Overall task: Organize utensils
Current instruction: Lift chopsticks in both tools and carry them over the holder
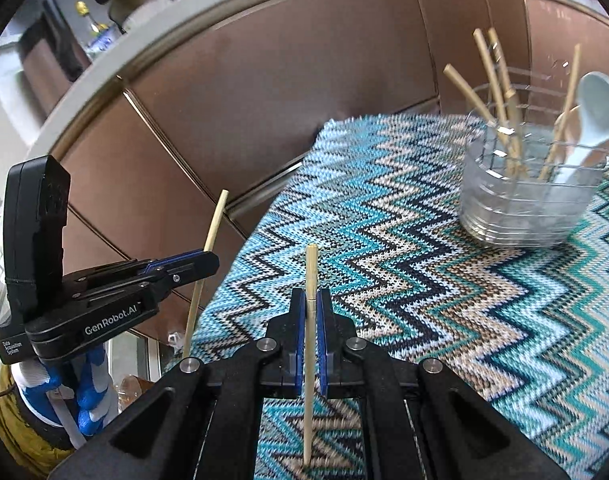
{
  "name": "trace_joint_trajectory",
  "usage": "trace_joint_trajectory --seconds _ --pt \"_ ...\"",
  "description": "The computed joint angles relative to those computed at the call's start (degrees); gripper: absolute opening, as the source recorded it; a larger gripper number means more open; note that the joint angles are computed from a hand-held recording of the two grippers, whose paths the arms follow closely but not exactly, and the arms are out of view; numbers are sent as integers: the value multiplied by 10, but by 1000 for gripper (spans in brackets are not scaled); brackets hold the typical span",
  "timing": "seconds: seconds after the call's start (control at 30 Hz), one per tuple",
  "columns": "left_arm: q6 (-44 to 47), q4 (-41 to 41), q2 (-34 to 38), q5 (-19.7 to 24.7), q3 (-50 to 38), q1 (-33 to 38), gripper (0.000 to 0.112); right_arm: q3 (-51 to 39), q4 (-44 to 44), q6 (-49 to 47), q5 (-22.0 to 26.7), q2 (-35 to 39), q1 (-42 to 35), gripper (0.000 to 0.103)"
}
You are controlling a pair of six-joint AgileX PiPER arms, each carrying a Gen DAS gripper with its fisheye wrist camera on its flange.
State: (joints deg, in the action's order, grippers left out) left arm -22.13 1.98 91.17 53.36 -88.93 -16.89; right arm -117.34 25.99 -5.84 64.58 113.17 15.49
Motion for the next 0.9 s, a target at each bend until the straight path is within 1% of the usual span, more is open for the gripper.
trace_joint_trajectory --seconds 0.07,0.3,0.4,0.43,0.57,0.67,0.77,0.9 --pt "-20 18 -25 -6 11 -13 5 44 0 -3 -23 -37 1 6" --pt "-90 96 -94 0 32 -64 5 135 10 -14 -61 -133 -10 6" --pt "-128 133 -123 3 41 -90 5 157 23 -21 -67 -168 -18 6" --pt "-139 142 -130 3 43 -97 5 161 23 -20 -61 -184 -20 6" --pt "-210 218 -157 13 38 -151 5 167 11 -16 -71 -225 -14 6" --pt "-249 271 -163 21 27 -190 5 166 9 -18 -79 -253 -18 6" --pt "-272 319 -153 33 4 -231 5 160 11 -24 -84 -272 -31 6" --pt "-278 340 -126 32 -23 -258 5 147 32 -38 -83 -280 -66 6"
